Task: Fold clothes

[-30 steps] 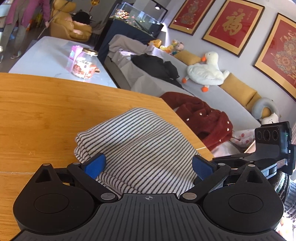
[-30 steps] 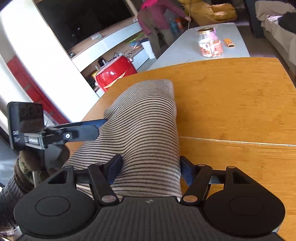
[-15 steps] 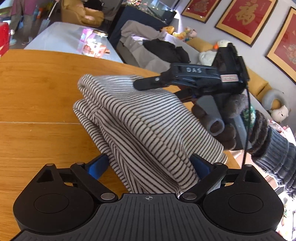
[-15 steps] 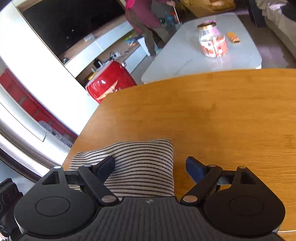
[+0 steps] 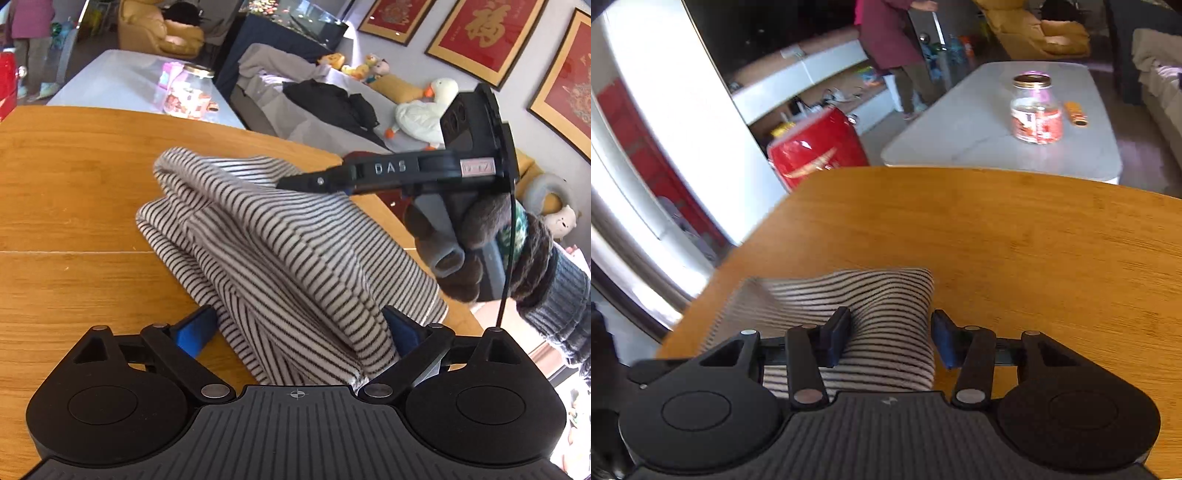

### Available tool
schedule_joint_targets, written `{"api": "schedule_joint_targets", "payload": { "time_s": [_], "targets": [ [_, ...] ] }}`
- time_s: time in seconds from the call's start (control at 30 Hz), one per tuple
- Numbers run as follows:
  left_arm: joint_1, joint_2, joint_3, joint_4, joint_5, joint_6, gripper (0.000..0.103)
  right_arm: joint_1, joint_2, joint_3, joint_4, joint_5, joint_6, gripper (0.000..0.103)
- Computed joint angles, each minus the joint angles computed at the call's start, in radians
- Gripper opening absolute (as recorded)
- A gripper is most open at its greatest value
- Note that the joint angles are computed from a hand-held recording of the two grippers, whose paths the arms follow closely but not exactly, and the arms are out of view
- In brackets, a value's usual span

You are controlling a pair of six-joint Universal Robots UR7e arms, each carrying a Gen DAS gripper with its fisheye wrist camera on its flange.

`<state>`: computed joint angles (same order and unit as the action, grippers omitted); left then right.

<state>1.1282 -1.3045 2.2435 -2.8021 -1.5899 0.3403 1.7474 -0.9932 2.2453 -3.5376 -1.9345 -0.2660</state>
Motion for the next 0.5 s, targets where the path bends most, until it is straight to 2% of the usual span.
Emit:
{"api": "schedule_joint_targets", "payload": {
  "time_s": [0.07, 0.23, 0.3, 0.4, 0.5],
  "targets": [
    [-0.003, 0.0, 0.001, -0.001, 0.007, 0.005, 0.099, -0.002, -0.017, 0.027, -0.036, 0.013, 0.022, 0.051],
    [-0.012, -0.006, 0.009, -0.003, 0.023, 0.011, 0.099, 0.012, -0.08, 0.123, -0.113, 0.01, 0.052, 0.074],
    [-0.014, -0.005, 0.009, -0.006, 0.025, 0.01, 0.099, 0.005, -0.114, 0.176, -0.132, 0.033, 0.076, 0.078],
    [-0.02, -0.005, 0.01, -0.005, 0.032, 0.003, 0.099, -0.016, -0.135, 0.253, -0.172, 0.071, 0.117, 0.082],
    [-0.024, -0.015, 0.009, 0.013, 0.04, -0.016, 0.099, -0.026, -0.11, 0.307, -0.241, 0.07, 0.121, 0.082]
  ]
}}
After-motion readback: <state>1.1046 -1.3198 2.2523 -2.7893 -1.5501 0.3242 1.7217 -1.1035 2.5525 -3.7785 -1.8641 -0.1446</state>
